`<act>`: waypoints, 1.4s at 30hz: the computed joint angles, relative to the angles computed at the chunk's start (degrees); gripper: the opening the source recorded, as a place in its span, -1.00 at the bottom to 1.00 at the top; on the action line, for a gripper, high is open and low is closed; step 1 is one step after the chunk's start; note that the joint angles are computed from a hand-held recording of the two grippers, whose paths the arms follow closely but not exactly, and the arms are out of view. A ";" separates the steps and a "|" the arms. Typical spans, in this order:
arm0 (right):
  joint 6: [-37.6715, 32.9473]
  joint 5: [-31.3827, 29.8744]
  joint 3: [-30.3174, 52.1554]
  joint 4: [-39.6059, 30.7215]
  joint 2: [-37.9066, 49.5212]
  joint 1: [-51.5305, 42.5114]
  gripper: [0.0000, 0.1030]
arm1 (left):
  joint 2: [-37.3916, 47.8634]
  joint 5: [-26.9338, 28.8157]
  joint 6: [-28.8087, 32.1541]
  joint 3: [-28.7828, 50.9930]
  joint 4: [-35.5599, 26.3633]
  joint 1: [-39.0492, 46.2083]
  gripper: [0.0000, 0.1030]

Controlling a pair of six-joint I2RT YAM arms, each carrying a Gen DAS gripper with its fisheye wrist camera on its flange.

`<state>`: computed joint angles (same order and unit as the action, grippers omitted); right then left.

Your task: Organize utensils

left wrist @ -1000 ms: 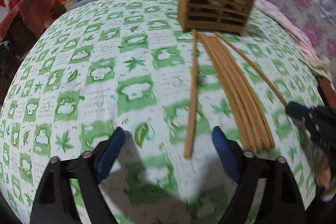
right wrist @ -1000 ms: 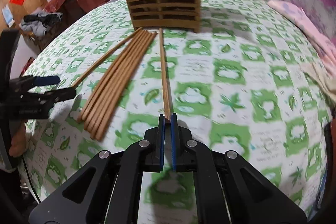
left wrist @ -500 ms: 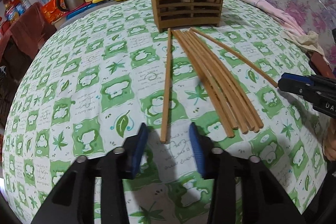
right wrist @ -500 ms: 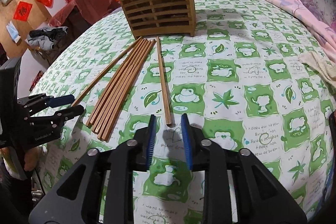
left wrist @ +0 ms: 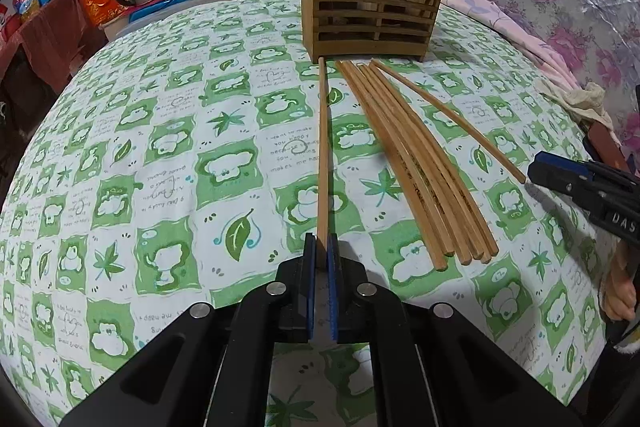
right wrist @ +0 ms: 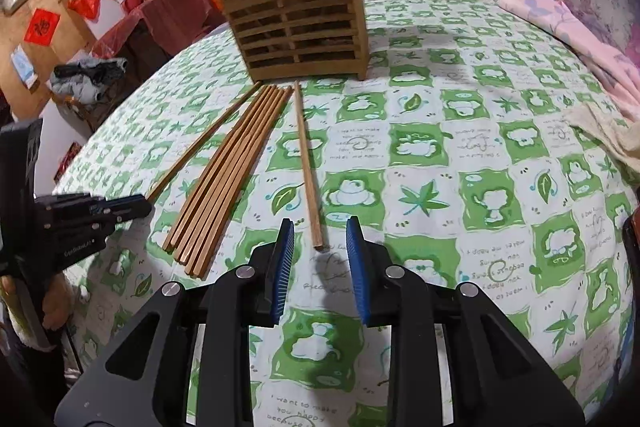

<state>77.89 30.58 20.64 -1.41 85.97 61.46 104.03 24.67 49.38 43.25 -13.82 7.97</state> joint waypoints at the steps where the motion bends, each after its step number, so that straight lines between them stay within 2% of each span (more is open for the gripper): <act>1: -0.77 -0.30 0.92 -0.35 1.04 0.01 -0.45 | 0.10 -0.03 -0.08 0.05 0.12 -0.03 -0.87; 4: -3.26 -2.25 5.49 -3.48 6.09 -0.97 -0.49 | 0.12 -0.22 -0.18 -0.09 0.53 -0.19 -0.87; 6: -4.02 -2.22 8.64 -6.67 9.01 -1.18 -0.77 | -0.01 -0.38 -0.11 -0.38 1.02 -0.29 -0.88; 8: -4.68 -1.49 10.10 -8.15 9.89 -0.16 -0.88 | -0.43 -0.35 0.10 -0.99 1.60 -0.31 -0.88; 16: -1.10 3.36 8.80 -9.57 6.81 3.02 -0.88 | -3.28 1.61 -0.17 -2.04 1.84 0.83 -0.88; 21: 2.61 7.66 6.56 -12.89 -0.50 4.79 -0.88 | -8.22 5.04 -0.78 -0.85 -3.91 2.15 -0.88; 24: 5.19 11.24 7.10 -19.85 -6.63 6.47 -0.88 | -14.28 7.48 -0.66 -1.63 -6.42 2.80 -0.89; 29: 9.46 17.95 12.91 -34.82 -11.99 10.21 -0.88 | -21.12 10.86 -1.81 -0.16 -11.16 2.89 -0.89; 32: 9.77 20.17 15.46 -39.28 -13.39 10.97 -0.88 | -23.71 12.03 -3.44 1.05 -13.13 2.09 -0.89; 36: 5.73 20.39 17.01 -38.26 -13.52 9.22 -0.88 | -25.34 12.38 -6.46 2.41 -13.71 0.00 -0.89; 42: -0.53 18.48 16.94 -34.55 -15.01 4.55 -0.88 | -22.47 9.11 -12.85 7.66 -13.19 -5.77 -0.88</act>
